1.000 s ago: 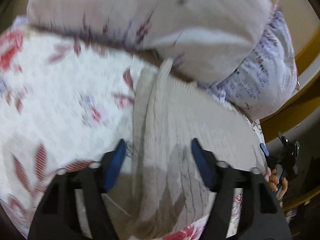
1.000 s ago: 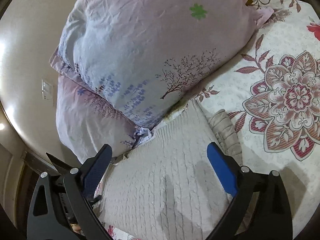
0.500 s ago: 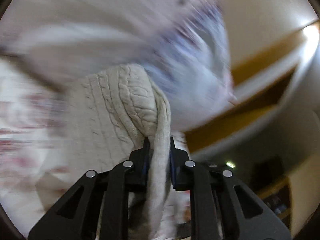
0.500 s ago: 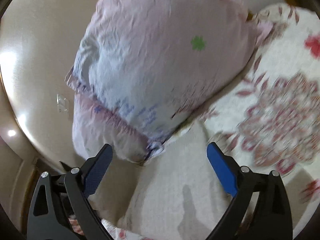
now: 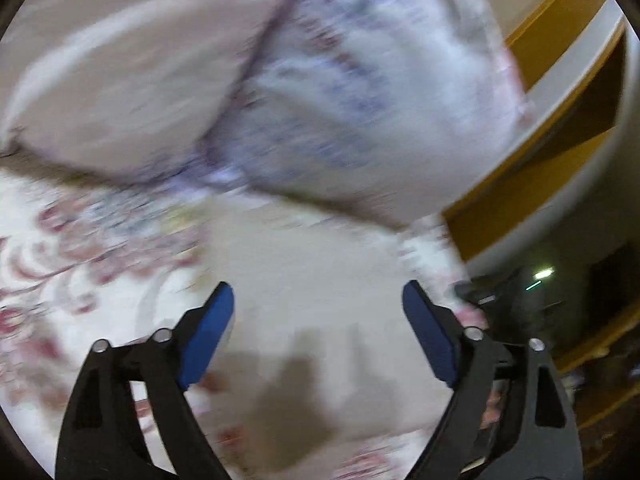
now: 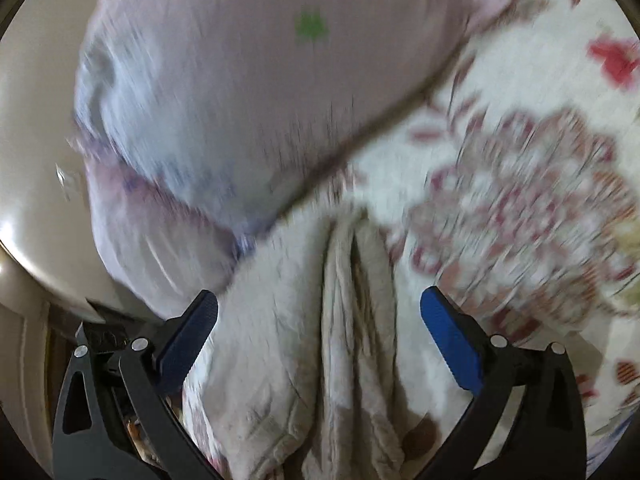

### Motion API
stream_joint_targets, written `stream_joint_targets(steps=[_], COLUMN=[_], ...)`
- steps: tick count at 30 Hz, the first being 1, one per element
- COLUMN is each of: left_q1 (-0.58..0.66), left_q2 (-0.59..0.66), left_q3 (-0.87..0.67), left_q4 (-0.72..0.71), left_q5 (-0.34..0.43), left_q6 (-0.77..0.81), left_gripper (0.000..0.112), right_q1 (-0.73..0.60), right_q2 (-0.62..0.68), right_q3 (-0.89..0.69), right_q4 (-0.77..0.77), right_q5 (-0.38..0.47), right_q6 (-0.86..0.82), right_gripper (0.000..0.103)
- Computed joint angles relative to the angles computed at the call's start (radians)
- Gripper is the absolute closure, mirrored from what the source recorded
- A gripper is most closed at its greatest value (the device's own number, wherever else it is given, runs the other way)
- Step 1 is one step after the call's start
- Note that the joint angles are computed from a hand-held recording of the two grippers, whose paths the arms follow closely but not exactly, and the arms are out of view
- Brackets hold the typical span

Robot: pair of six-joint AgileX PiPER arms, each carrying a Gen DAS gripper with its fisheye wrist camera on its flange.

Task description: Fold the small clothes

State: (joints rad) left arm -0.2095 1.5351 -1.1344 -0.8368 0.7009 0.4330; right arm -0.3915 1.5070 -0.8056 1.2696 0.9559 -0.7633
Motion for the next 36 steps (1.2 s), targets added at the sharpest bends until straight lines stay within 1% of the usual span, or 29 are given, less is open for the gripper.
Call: stream_joint_targets(steps=[2,6,7,8,9,10,11,12,13,14,15,17,18,19,20,21,22,23,24,25,27,28,29,30,31,32,33,34,36], left_q1=[-0.022,-0.108,-0.130,-0.144,-0.147,-0.142,-0.141,-0.129,-0.113,-0.077,-0.037,0.062,0.078,0.094,0.087,0.094,0.083,0.076,0.071,0.074,0.086,0.109,0.102,0.092,0.087,0.067,0.030,-0.010,-0.108], left_q2=[0.023,0.076,0.086,0.093,0.110,0.121,0.122,0.140,0.136,0.117,0.101,0.040,-0.001,-0.047,-0.076,-0.113,-0.147,-0.178,-0.221,-0.263,-0.344,-0.383,-0.414,-0.445,-0.471,-0.500,-0.526,-0.558,-0.599], left_q3=[0.002,-0.003,0.000,0.006,0.003,0.001,0.003,-0.026,-0.022,-0.007,0.011,0.053,0.074,0.095,0.101,0.128,0.155,0.177,0.210,0.241,0.298,0.325,0.359,0.393,0.408,0.437,0.458,0.474,0.523], left_q4=[0.117,0.241,0.253,0.242,0.191,0.143,0.123,0.091,0.057,0.003,-0.054,-0.129,-0.114,-0.064,0.015,0.115,0.215,0.315,0.414,0.473,0.472,0.446,0.446,0.456,0.467,0.499,0.562,0.637,0.793], left_q5=[0.006,-0.028,-0.046,-0.069,-0.077,-0.077,-0.089,-0.064,-0.055,-0.024,0.008,0.106,0.107,0.093,0.061,0.007,-0.060,-0.114,-0.157,-0.174,-0.174,-0.159,-0.174,-0.176,-0.165,-0.168,-0.172,-0.167,-0.190], left_q6=[-0.088,-0.175,-0.185,-0.178,-0.143,-0.114,-0.118,-0.103,-0.077,-0.018,0.049,0.138,0.140,0.123,0.067,0.020,-0.057,-0.142,-0.221,-0.271,-0.265,-0.225,-0.224,-0.228,-0.232,-0.260,-0.327,-0.407,-0.572], left_gripper=[0.022,0.016,0.015,0.015,0.017,0.021,0.029,0.041,0.048,0.065,0.073,0.075,0.074,0.073,0.068,0.060,0.055,0.044,0.032,0.028,0.023,0.021,0.019,0.019,0.019,0.018,0.016,0.015,0.011], right_q1=[0.050,0.119,0.148,0.176,0.199,0.207,0.199,0.190,0.173,0.157,0.150,0.141,0.161,0.201,0.260,0.324,0.362,0.398,0.399,0.403,0.369,0.384,0.432,0.478,0.531,0.569,0.595,0.581,0.479], right_q2=[0.023,0.019,0.010,-0.006,-0.023,-0.024,-0.025,-0.023,-0.019,-0.025,-0.033,-0.044,-0.046,-0.048,-0.055,-0.061,-0.090,-0.127,-0.199,-0.252,-0.313,-0.306,-0.273,-0.233,-0.167,-0.117,-0.091,-0.104,-0.165], right_q3=[-0.019,-0.030,-0.029,-0.024,-0.023,-0.020,-0.007,-0.003,0.014,0.035,0.044,0.065,0.069,0.069,0.053,0.034,0.034,0.053,0.086,0.107,0.132,0.126,0.107,0.078,0.040,0.012,0.008,0.020,0.073], right_q4=[-0.035,-0.081,-0.109,-0.140,-0.170,-0.172,-0.135,-0.112,-0.065,-0.002,0.037,0.099,0.128,0.131,0.093,0.016,-0.067,-0.110,-0.112,-0.075,0.043,0.043,0.004,-0.061,-0.135,-0.173,-0.172,-0.130,-0.006], right_q5=[-0.006,-0.041,-0.079,-0.126,-0.157,-0.165,-0.157,-0.145,-0.127,-0.097,-0.071,-0.013,0.016,0.004,-0.047,-0.139,-0.239,-0.339,-0.399,-0.419,-0.344,-0.329,-0.354,-0.381,-0.400,-0.418,-0.450,-0.451,-0.419], right_q6=[0.013,0.010,0.027,0.043,0.067,0.066,0.036,0.016,-0.031,-0.084,-0.116,-0.186,-0.210,-0.203,-0.156,-0.069,0.008,0.056,0.067,0.052,-0.051,-0.061,-0.031,0.040,0.123,0.170,0.178,0.146,0.105], right_gripper=[0.002,0.004,0.009,0.020,0.038,0.041,0.047,0.054,0.055,0.057,0.059,0.060,0.060,0.059,0.051,0.044,0.044,0.042,0.042,0.042,0.042,0.042,0.042,0.046,0.055,0.080,0.086,0.088,0.091])
